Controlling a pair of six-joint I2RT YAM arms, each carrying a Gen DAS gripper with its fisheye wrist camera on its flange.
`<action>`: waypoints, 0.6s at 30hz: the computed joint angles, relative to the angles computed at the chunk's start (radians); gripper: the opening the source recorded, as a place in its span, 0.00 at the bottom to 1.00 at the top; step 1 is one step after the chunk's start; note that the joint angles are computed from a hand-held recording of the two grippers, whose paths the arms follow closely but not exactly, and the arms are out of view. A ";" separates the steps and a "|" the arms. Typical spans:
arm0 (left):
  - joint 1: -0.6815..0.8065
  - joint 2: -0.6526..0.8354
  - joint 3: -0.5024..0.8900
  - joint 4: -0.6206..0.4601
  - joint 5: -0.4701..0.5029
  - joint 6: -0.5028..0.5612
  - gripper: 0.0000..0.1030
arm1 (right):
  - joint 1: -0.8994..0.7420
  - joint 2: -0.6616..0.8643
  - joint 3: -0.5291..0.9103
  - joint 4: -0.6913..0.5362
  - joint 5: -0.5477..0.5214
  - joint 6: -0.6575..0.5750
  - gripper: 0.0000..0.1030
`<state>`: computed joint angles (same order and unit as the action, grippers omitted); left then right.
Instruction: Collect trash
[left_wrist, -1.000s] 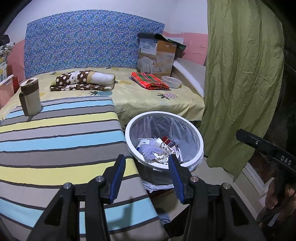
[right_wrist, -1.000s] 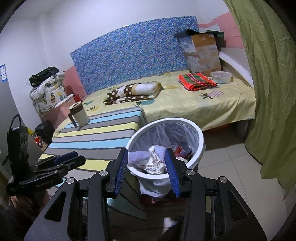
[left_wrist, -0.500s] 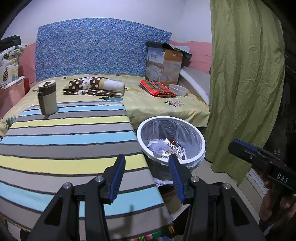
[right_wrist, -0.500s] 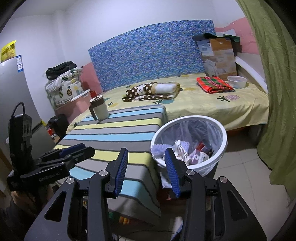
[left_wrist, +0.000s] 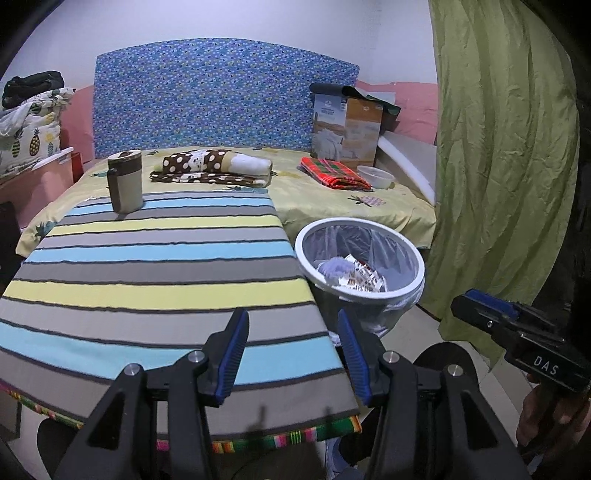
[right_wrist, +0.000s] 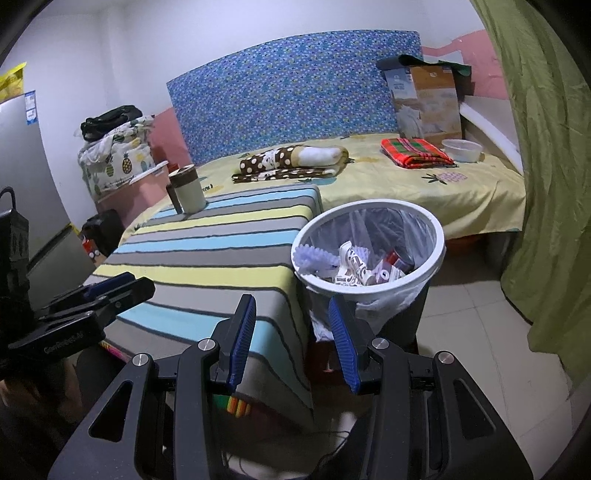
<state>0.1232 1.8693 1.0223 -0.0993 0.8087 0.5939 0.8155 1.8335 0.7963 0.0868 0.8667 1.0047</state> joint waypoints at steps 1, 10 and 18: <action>0.001 -0.003 -0.008 0.002 -0.004 0.004 0.51 | 0.005 0.005 0.005 -0.010 0.004 0.008 0.42; 0.007 -0.014 -0.044 0.014 -0.011 0.029 0.51 | 0.022 0.023 0.032 -0.065 0.005 0.037 0.42; 0.006 -0.026 -0.058 0.011 -0.011 0.035 0.51 | 0.025 0.026 0.039 -0.079 0.006 0.048 0.42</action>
